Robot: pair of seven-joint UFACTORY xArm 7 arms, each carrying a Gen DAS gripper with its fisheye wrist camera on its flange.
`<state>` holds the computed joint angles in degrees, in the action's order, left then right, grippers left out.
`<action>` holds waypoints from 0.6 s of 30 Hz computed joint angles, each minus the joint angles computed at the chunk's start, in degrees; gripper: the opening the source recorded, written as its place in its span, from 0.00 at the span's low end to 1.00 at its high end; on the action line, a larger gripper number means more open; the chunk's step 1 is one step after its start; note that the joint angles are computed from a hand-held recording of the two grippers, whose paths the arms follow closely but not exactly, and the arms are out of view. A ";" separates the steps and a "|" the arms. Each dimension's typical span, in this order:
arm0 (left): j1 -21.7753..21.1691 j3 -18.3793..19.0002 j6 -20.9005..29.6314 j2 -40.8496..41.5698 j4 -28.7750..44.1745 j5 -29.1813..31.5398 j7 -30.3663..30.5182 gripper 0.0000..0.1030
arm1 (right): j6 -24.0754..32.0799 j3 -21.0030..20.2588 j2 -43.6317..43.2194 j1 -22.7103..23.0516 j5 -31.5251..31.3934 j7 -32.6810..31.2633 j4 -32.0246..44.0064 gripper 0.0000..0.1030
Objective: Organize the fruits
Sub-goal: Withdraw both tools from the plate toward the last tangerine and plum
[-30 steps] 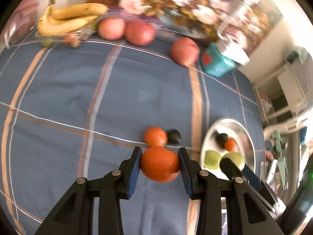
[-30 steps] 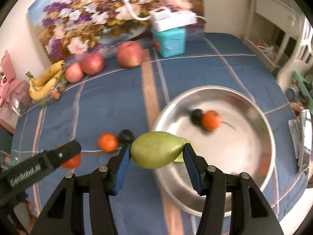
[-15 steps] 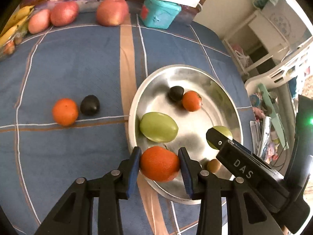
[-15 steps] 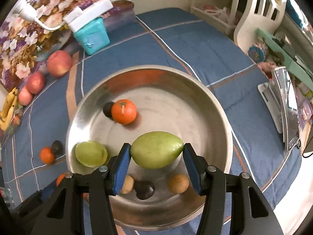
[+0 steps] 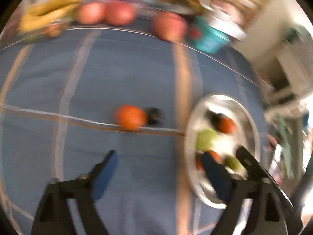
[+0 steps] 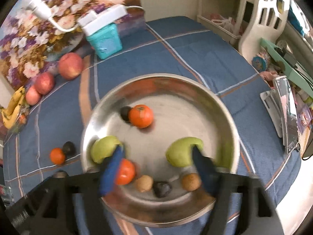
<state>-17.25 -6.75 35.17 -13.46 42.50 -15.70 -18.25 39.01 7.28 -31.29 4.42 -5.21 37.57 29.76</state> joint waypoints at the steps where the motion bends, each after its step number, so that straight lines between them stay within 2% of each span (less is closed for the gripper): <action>1: 1.55 -0.45 -0.18 -0.70 -0.68 3.01 -2.85 1.00 | -0.62 0.43 0.22 0.38 0.04 0.20 0.02 0.90; 3: 3.88 -0.45 -0.53 -1.95 -1.80 7.36 -6.02 1.00 | -1.17 1.33 0.90 1.61 0.38 0.41 0.31 0.90; 8: 7.40 0.49 -0.22 -4.42 -3.59 12.63 -9.47 1.00 | -4.17 1.30 2.96 5.42 3.97 0.52 0.77 0.90; 12: 9.42 1.93 0.06 -6.93 -5.22 14.48 -9.10 1.00 | -4.66 3.68 5.12 7.03 3.47 2.44 2.59 0.90; 18: 12.12 2.15 -2.11 -7.82 -6.31 16.33 -10.51 1.00 | -5.36 3.69 8.25 10.73 5.79 2.11 4.82 0.90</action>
